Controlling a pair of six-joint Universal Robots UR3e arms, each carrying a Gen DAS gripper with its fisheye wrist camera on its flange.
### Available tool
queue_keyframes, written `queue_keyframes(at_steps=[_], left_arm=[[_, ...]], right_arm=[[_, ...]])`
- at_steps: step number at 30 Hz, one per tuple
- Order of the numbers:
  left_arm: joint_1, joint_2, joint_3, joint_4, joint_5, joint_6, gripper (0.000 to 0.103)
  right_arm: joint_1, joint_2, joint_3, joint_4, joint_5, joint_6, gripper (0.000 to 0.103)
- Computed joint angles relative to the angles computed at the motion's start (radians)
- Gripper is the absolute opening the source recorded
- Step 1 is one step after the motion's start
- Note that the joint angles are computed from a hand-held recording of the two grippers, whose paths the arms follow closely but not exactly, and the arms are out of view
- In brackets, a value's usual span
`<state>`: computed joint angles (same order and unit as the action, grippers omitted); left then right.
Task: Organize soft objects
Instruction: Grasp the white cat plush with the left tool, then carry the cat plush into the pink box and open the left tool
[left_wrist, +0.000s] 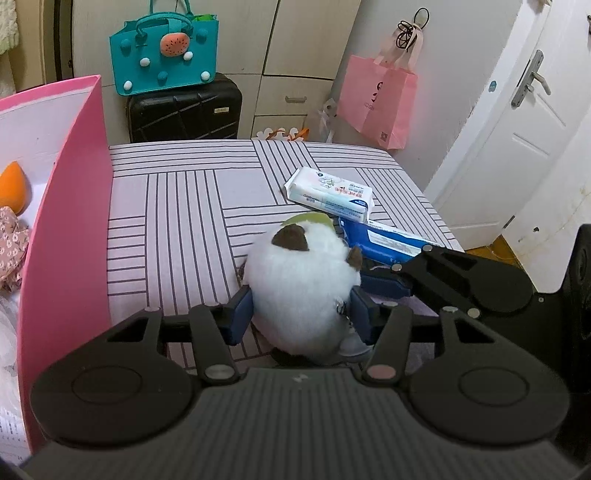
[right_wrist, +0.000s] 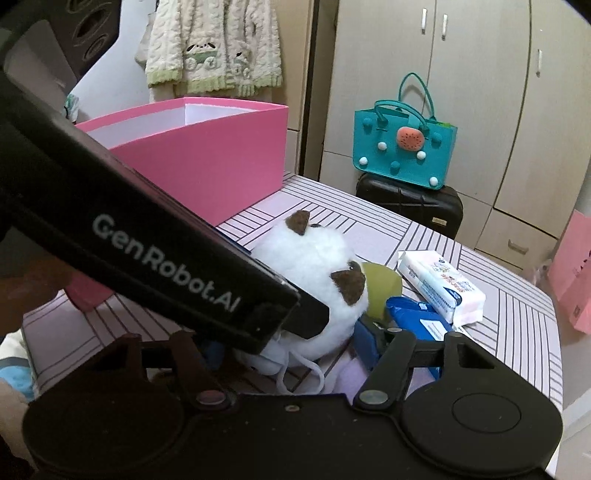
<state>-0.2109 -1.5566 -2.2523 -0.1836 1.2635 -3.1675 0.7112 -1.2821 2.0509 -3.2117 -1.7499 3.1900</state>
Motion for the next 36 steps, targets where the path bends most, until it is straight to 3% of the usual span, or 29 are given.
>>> queue_keyframes(at_steps=[9,16,21,25,29,33,36], left_arm=[[0.019,0.106,-0.03,-0.081,-0.033,0.003,0.054],[0.071,0.266,-0.104,-0.154,-0.097,0.002,0.054],[0.123,0.411,-0.115,-0.31,-0.142,0.063,0.054],[0.227,0.564,-0.093,-0.559,-0.233,0.178,0.054],[0.368,0.717,-0.027,-0.886,-0.335,0.339,0.054],[0.555,0.87,0.065,-1.249,-0.439,0.564,0.054],[0.742,0.947,0.193,-1.612,-0.507,0.799,0.054]], right_arm=[[0.02,-0.06,0.005,0.049,-0.011,0.048,0.07],[0.093,-0.094,-0.031,0.119,-0.085,0.07,0.07],[0.147,-0.115,-0.098,0.225,-0.124,0.105,0.07],[0.182,-0.131,-0.162,0.323,-0.137,0.128,0.07],[0.226,-0.133,-0.264,0.451,-0.161,0.132,0.07],[0.267,-0.095,-0.399,0.548,-0.196,0.104,0.07],[0.278,-0.058,-0.521,0.631,-0.192,0.083,0.07]])
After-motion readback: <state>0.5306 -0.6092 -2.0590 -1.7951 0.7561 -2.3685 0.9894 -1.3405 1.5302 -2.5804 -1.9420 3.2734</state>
